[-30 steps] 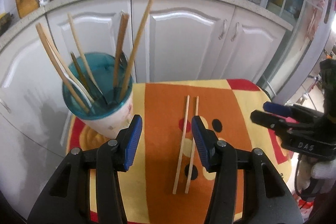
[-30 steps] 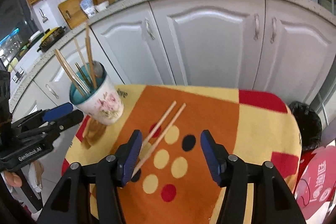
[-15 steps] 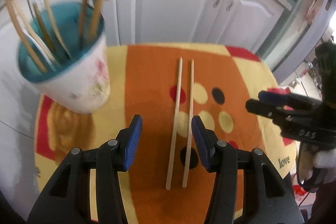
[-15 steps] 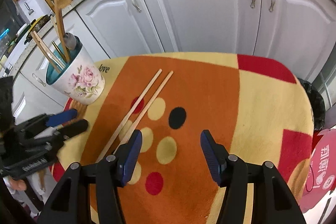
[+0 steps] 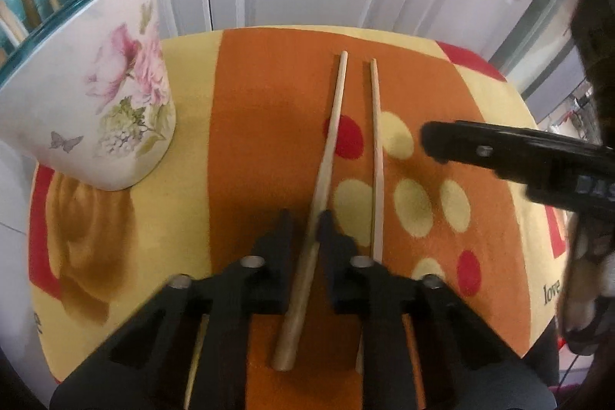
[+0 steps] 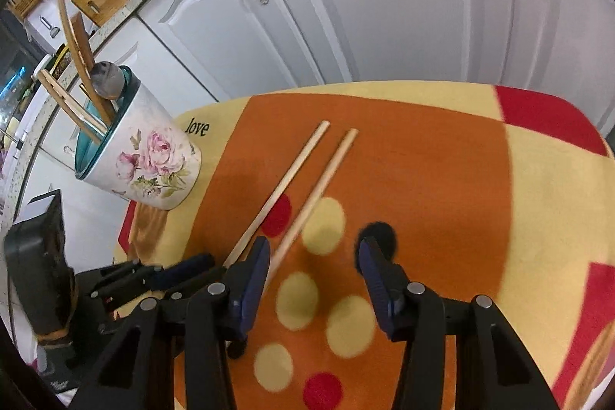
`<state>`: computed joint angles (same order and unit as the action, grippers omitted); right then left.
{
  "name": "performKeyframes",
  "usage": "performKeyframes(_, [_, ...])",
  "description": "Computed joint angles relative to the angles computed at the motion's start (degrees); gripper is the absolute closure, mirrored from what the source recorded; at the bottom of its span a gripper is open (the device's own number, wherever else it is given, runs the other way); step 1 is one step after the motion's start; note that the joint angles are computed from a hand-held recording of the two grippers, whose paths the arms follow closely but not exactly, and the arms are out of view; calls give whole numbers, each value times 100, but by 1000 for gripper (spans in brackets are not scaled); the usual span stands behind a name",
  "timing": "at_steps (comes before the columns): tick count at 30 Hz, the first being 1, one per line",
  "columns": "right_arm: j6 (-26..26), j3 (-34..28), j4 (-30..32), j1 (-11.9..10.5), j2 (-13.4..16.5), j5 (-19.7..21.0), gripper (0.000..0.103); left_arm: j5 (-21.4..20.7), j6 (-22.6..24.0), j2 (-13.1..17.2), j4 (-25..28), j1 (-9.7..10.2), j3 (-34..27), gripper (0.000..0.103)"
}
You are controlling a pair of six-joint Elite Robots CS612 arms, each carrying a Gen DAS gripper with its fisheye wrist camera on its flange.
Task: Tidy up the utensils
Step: 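Grasp a chopstick with the left tool while the right tool grasps the last one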
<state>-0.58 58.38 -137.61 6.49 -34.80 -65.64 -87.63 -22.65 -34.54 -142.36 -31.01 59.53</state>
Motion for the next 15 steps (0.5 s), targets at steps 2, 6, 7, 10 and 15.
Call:
performKeyframes(2, [16,-184,123,31,117,51,55,25,-8,-34,-6,2,54,96])
performKeyframes(6, [-54,-502,339,121,332,-92,65,-23,-111,-120,-90,10,226,97])
performKeyframes(7, [-103,-470,136,155,331,-297,77,-53,-146,-153,-118,15,286,97])
performKeyframes(10, [-476,-488,193,214,322,-724,89,-272,-211,-182,-137,31,345,98])
performKeyframes(15, [-495,30,229,29,31,-362,97,-479,19,-280,-142,12,494,99])
